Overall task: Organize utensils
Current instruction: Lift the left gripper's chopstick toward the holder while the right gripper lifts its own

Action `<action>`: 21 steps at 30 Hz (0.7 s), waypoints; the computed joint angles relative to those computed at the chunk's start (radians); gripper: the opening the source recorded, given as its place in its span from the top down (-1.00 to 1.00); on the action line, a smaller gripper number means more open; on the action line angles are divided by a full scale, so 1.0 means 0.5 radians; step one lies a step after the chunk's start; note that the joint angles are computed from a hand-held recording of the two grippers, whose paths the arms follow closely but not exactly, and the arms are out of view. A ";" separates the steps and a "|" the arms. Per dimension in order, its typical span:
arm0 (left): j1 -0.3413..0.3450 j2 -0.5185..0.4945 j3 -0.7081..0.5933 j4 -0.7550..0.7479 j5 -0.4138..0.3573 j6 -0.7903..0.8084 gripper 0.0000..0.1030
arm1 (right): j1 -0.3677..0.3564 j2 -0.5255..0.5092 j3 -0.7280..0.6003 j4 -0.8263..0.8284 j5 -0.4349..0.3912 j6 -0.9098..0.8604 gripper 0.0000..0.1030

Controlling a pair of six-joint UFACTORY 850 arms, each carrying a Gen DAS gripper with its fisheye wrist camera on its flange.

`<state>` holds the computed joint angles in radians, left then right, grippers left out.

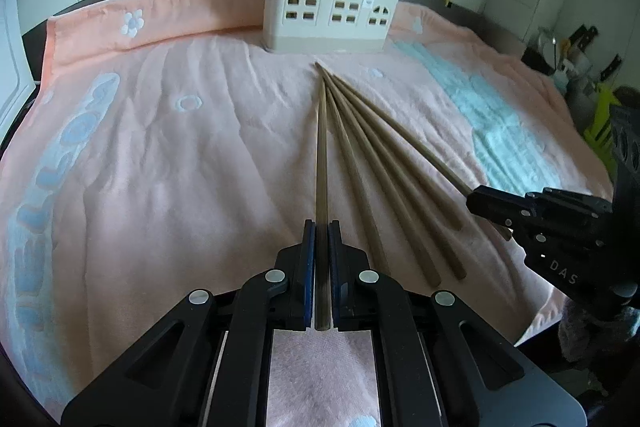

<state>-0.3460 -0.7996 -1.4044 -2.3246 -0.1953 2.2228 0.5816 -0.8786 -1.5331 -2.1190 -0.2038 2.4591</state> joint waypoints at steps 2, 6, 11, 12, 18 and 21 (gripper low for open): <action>0.008 0.029 0.023 -0.062 -0.033 0.052 0.90 | 0.005 0.040 0.039 -0.116 -0.046 0.109 0.86; 0.018 0.098 0.068 -0.280 -0.097 0.277 0.90 | 0.013 0.119 0.098 -0.328 -0.142 0.282 0.86; 0.038 0.147 0.071 -0.317 -0.172 0.313 0.90 | 0.004 0.195 0.115 -0.565 -0.225 0.455 0.86; 0.039 0.161 0.073 -0.363 -0.184 0.365 0.90 | -0.003 0.206 0.106 -0.622 -0.234 0.496 0.86; 0.057 0.186 0.024 -0.374 -0.231 0.378 0.90 | -0.058 0.244 -0.004 -0.848 -0.217 0.642 0.86; 0.067 0.180 -0.028 -0.257 -0.229 0.276 0.90 | -0.092 0.248 -0.083 -0.929 -0.172 0.679 0.86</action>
